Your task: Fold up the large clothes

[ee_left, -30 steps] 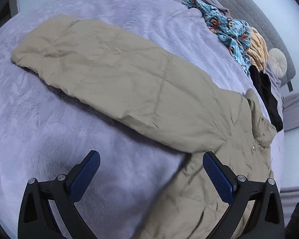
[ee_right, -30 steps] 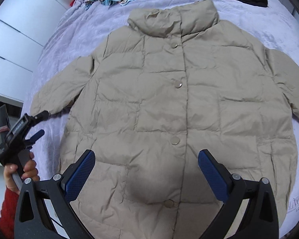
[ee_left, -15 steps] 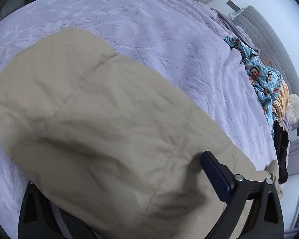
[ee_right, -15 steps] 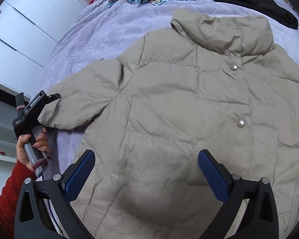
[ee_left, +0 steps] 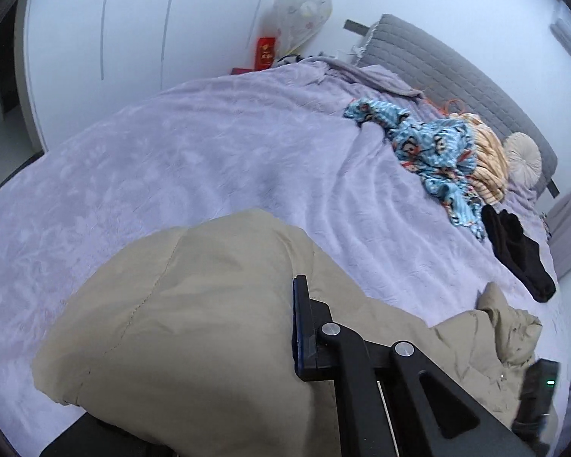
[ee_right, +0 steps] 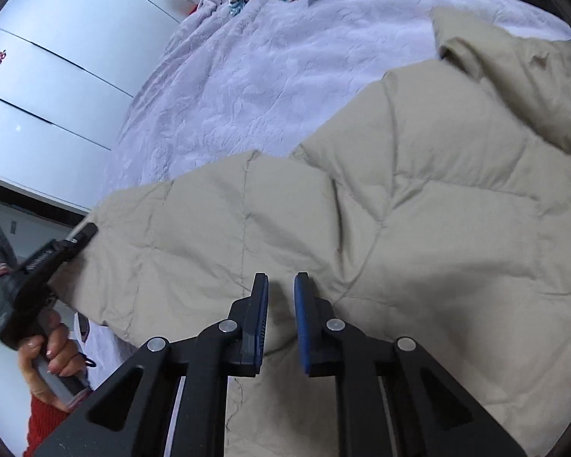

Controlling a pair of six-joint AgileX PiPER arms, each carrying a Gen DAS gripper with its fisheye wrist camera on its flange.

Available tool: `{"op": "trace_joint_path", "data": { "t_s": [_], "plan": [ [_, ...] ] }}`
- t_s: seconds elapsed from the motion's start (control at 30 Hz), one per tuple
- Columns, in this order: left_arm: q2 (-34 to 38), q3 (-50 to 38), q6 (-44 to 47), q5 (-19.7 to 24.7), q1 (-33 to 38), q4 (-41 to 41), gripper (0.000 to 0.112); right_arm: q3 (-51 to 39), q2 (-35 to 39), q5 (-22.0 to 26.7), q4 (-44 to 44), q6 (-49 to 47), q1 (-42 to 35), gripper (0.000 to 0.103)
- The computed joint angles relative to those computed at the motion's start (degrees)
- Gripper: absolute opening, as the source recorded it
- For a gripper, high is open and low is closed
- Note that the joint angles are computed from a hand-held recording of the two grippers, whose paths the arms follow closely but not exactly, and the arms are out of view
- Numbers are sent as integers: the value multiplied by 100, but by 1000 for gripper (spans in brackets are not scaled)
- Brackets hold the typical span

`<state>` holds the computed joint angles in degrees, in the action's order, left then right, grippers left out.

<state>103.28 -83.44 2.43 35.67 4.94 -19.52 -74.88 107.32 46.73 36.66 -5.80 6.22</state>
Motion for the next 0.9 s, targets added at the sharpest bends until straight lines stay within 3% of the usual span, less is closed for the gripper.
{"op": "trace_joint_path", "data": {
  "t_s": [0.17,0.27,0.37,0.57,0.7,0.8,0.9],
  "plan": [
    [-225,-438,-30,255,-826,208,8,124,418,-160,594,-423,104,15],
    [-148,-956,-227,515,-1473,196,8,142,413,281,994,-973,-157,15],
    [162,-1707,-513,852,-2304,415,8,542,-135,613,970,-1268,-606,15],
    [1498,-3416,-1484,1626,-4275,1625,8,1359,-1751,699,-1024,-1224,-2226,15],
    [2835,-4568,-2287,2445,-5250,2823,8,1340,-2010,943,-1630,-1594,-3789,15],
    [3710,-5259,-2516,3062,-5539,3098,8,1288,-1907,907,-1982,-1746,-4538,15],
    [3601,-4533,-2801,2711,-5780,3624,8,1174,-1677,1102,-1876,-1848,-5002,15]
  ]
}}
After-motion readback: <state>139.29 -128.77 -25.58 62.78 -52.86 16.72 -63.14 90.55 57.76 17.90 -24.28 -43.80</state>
